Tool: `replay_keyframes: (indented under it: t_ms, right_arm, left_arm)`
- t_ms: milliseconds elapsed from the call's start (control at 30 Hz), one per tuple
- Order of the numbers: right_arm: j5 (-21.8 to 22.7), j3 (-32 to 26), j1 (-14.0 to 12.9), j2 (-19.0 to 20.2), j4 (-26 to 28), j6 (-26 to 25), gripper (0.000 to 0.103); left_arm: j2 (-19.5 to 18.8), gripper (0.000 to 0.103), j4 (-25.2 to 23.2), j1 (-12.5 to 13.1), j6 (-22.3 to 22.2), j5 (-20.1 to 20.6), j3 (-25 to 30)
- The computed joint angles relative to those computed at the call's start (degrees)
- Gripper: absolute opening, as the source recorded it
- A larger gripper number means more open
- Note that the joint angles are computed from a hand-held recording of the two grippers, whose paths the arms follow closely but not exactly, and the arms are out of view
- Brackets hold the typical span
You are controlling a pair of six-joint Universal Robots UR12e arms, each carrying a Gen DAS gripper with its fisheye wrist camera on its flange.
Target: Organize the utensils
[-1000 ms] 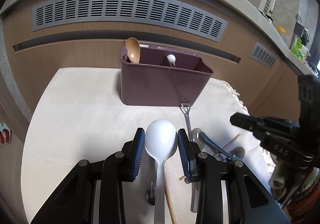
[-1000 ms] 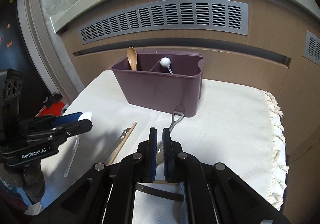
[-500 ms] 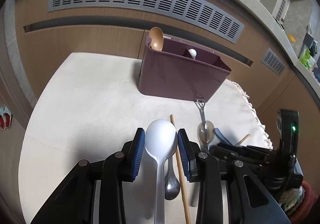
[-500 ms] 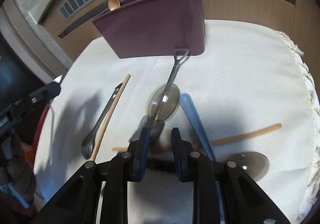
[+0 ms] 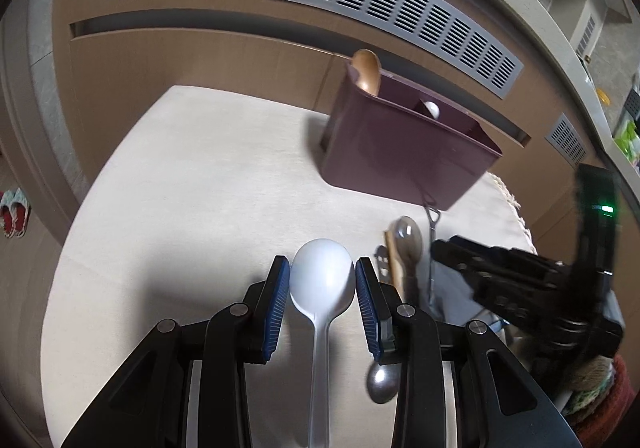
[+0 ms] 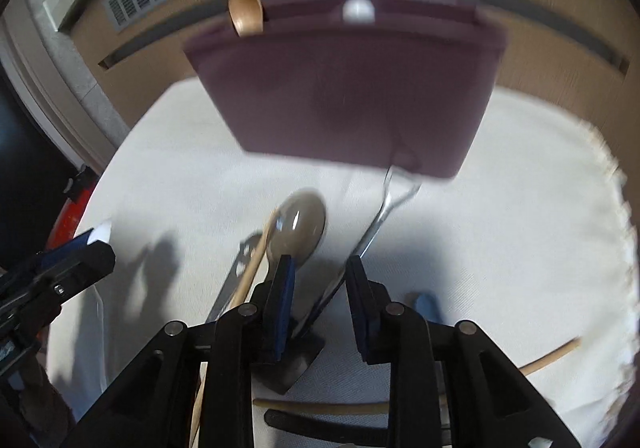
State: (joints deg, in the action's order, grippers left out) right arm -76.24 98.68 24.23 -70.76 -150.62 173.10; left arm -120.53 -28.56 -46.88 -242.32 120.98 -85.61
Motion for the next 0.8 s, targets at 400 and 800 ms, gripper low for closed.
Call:
replay_keyframes:
  t_ms: [400, 800]
  right_arm:
    - [5.38, -2.68, 0.23, 3.07, 2.68, 4.34, 0.035]
    - [-3.76, -5.27, 3.81, 3.69, 5.93, -7.16, 0.037]
  left_arm:
    - [0.48, 0.035, 1.73, 0.52, -1.0, -0.08, -1.62]
    - [0.25, 0.035, 1.99, 0.11, -0.96, 1.4, -1.19]
